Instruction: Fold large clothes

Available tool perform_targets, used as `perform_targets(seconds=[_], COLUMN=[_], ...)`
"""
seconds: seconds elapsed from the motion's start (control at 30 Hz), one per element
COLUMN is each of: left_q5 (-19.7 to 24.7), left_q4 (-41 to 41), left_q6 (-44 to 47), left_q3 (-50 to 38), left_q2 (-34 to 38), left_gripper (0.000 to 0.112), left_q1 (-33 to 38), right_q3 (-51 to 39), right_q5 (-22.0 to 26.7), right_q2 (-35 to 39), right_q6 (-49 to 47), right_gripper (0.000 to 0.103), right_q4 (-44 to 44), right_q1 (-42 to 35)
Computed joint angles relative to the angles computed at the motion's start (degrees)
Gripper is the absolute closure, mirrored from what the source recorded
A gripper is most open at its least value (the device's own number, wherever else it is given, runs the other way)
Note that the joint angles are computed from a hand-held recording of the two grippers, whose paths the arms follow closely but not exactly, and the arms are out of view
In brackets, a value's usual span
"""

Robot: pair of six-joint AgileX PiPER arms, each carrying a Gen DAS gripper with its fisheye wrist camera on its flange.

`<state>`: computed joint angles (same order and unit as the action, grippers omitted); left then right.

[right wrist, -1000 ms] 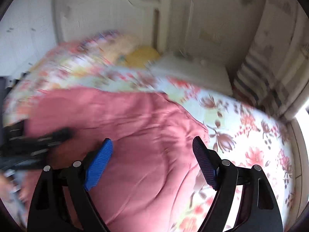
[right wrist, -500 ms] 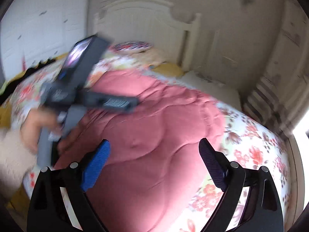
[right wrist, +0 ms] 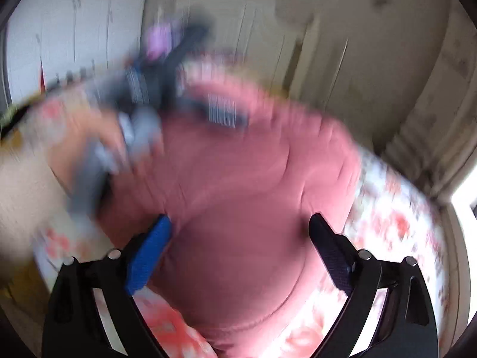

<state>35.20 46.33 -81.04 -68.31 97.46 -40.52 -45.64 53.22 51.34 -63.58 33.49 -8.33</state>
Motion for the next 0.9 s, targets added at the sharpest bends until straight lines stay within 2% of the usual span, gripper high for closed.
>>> perform_targets(seconds=[0.03, 0.07, 0.1, 0.2, 0.33, 0.43, 0.47, 0.5, 0.53, 0.57, 0.6, 0.63, 0.7, 0.77, 0.9], left_q5=[-0.06, -0.48, -0.76, 3.61, 8.44, 11.48, 15.07, 16.37, 15.38, 12.09, 8.02, 6.22, 6.51, 6.36, 3.41], left_q4=[-0.21, -0.96, -2.71, -11.8, -6.52, -12.21, -12.39, -13.54, -16.98, -22.46, -25.65, -26.54, -25.24, -24.89, -20.77], left_q6=[0.24, 0.8, 2.53, 11.93, 10.57, 19.78, 22.09, 24.16, 25.57, 28.15, 28.48, 28.14, 27.64, 28.43, 22.34], left_q3=[-0.01, 0.02, -0.2, -5.2, -11.84, -21.32, -25.6, -27.81, -27.99, -26.87, -23.51, -21.6, -21.18, -20.16, -10.85], left_q2=[0.0, -0.07, -0.16, -0.2, -1.24, 4.58, 9.64, 13.8, 16.12, 16.15, 14.17, 12.7, 12.26, 10.89, 0.59], left_gripper=[0.011, 0.011, 0.011, 0.011, 0.012, 0.011, 0.011, 0.011, 0.011, 0.011, 0.011, 0.011, 0.011, 0.011, 0.011], left_q1=[0.1, 0.48, 0.97, 2.25, 1.5, 4.11, 4.51, 5.58, 7.04, 9.29, 11.12, 11.95, 11.5, 11.14, 9.93], right_q3=[2.54, 3.65, 3.38, 3.14, 3.48, 3.71, 3.87, 3.88, 3.62, 3.64, 3.74, 3.87, 4.52, 4.86, 3.63], right_q5=[-2.88, -3.47, -1.8, -3.56, -3.47, -3.45, -4.02, -4.13, -4.05, -4.14, -4.12, -4.51, -7.44, -7.93, -5.96], right_q2=[-0.63, -0.36, 0.11, -0.39, -0.03, -0.93, -1.88, -2.08, -1.45, -1.53, -1.76, -2.0, -2.94, -3.14, -2.32], right_q6=[-0.08, -1.29, -2.7, 0.91, -0.35, 1.43, 4.45, 5.17, 4.12, 4.45, 4.58, 4.77, 9.55, 9.72, 8.3], right_gripper=[0.004, 0.004, 0.004, 0.004, 0.004, 0.004, 0.004, 0.004, 0.004, 0.004, 0.004, 0.004, 0.004, 0.004, 0.004], right_q4=[-0.32, 1.65, 3.68, 0.52, 1.63, 0.41, -1.6, -2.12, -1.5, -1.65, -1.57, -1.69, -6.27, -6.37, -5.21], right_q1=[0.37, -0.63, -2.41, 0.8, -0.77, 0.12, 2.22, 2.63, 1.93, 2.07, 2.07, 2.5, 6.7, 6.94, 5.23])
